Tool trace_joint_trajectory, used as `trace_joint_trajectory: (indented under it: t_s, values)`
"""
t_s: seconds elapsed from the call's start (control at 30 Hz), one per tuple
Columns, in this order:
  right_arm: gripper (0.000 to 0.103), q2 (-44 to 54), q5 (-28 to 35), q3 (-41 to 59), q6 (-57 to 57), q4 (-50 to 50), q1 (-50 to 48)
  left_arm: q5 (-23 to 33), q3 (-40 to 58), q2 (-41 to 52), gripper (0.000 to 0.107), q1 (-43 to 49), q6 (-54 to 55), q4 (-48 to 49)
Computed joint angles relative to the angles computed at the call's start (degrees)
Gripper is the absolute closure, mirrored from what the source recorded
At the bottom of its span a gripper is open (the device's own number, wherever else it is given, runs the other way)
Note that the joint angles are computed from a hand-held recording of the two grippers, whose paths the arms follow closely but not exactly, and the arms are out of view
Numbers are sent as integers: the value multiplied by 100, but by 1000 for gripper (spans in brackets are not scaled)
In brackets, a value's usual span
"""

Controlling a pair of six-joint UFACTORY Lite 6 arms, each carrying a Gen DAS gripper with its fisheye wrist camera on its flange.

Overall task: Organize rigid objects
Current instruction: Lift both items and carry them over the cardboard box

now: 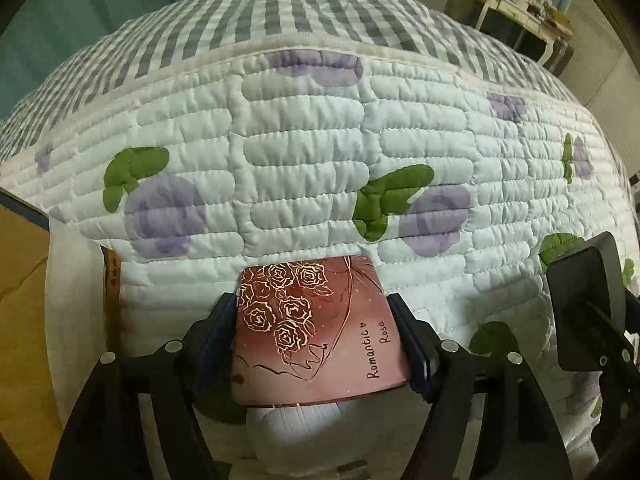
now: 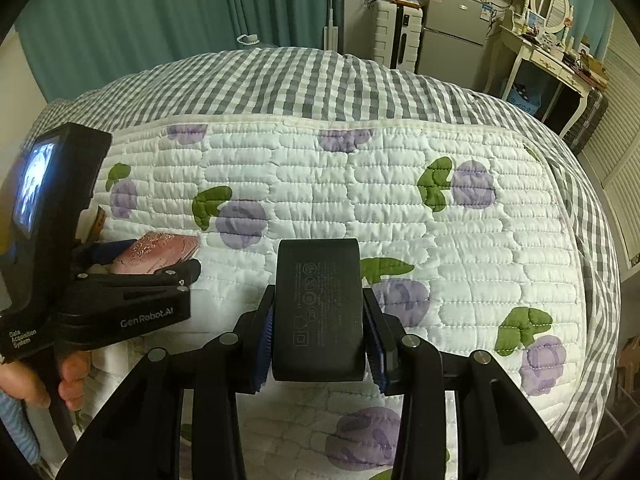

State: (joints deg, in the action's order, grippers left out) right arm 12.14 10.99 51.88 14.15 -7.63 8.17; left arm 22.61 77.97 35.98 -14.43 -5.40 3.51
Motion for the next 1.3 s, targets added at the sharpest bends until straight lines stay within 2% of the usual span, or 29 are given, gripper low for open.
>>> trace_joint_trajectory:
  t_s: [0.2,0.4,0.47,0.57,0.7,0.8,0.93,1.1,1.17,1.3]
  values:
    - [65,-82,50,-35,537,-509,56,-194,-628,-638,37,-109,463,-249]
    - [65,-794,219,-386,1769,-1591,227,-366,-1654,-2004,37,-201,1142,-733]
    - [65,-1237,405,-564,2334,-2055,372,-197,-1972,-2660,37,-96,1732,-1202]
    - [65,-2060,1008,-817,3372,-2960,809,222,-2082,-3455,37,161,2607,-1792]
    - [65,-3087,1630,-927,3322,-2504,1237,738,-2026,-4307,37,575,3600,-2384]
    - [65,-3430,2425,-650,3869,-2764,1979,1283,-1872,-4756,37,1287,4710,-3082]
    - [65,-3306,3365,93,4472,-3124,2984,2046,-1611,-5149,37,2298,5779,-3692]
    - [65,-2589,4244,1398,5021,-3507,4155,2811,-1118,-5048,37,3644,6918,-4361]
    - [65,-2277,4366,1801,5099,-3561,4427,3063,-950,-4834,37,4232,7453,-4653]
    - [65,-1445,4303,2585,5228,-3604,4774,3100,-830,-4334,37,4896,8153,-4921]
